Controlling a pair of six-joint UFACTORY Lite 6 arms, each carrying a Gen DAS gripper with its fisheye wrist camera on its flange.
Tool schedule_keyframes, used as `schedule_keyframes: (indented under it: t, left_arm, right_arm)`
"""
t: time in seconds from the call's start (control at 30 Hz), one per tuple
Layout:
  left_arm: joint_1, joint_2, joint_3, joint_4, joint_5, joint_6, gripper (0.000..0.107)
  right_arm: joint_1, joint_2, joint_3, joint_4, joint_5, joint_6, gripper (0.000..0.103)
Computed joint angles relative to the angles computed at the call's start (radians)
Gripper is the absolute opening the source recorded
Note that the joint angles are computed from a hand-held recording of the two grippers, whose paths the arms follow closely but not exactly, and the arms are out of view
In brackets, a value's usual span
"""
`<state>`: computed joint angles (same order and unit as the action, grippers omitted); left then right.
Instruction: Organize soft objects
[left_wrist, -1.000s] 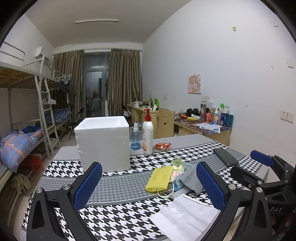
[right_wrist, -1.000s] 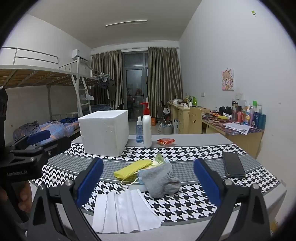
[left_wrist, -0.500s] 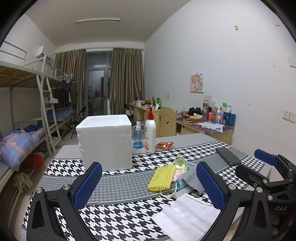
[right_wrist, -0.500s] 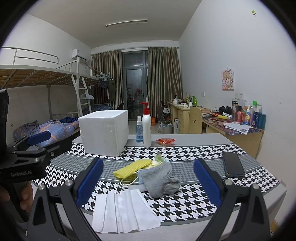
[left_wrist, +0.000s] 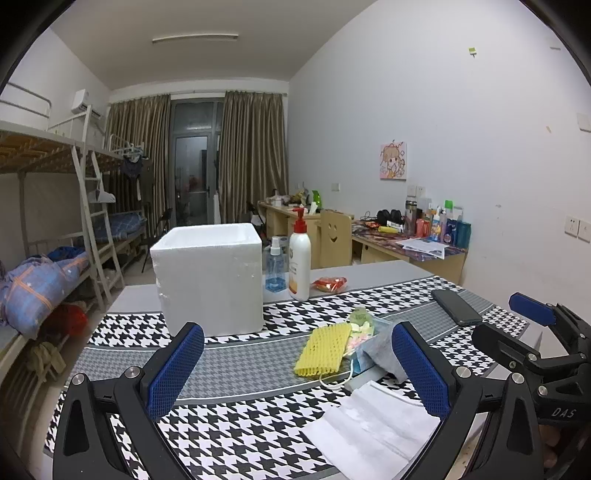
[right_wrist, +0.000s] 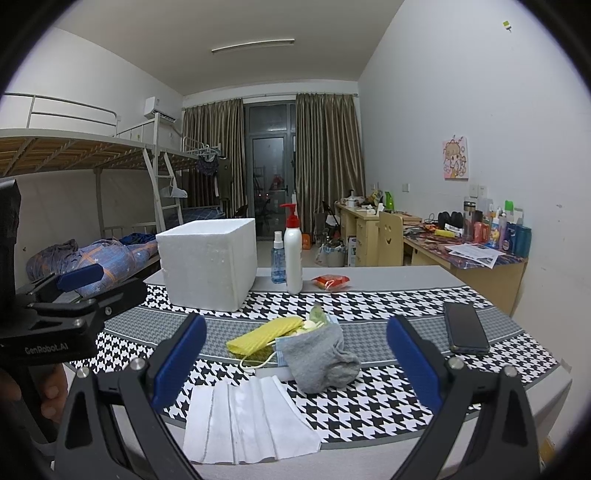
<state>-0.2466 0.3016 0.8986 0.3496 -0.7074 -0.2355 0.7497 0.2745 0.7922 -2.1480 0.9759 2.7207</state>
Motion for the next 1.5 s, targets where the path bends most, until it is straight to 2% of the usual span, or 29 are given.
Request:
schedule_keyframes:
  t: [0.63, 1.27, 1.5]
  left_arm:
    - [-0.027, 0.023, 0.022, -0.008, 0.052, 0.012, 0.102]
    - [-0.06, 0.15, 0.13, -0.057, 0.147, 0.047, 0.102]
    - [-0.05, 0.191, 0.164, 0.018, 0.174, -0.015, 0.102]
  right_arm:
    - [0.004, 0.011, -0.006, 0.022, -0.004, 0.001, 0.1]
    - [-0.08, 0.091, 0.031, -0.06, -0.118, 0.057, 0.1]
    - [-0.087, 0.128, 0.054, -0.064, -0.147, 0.065, 0.1]
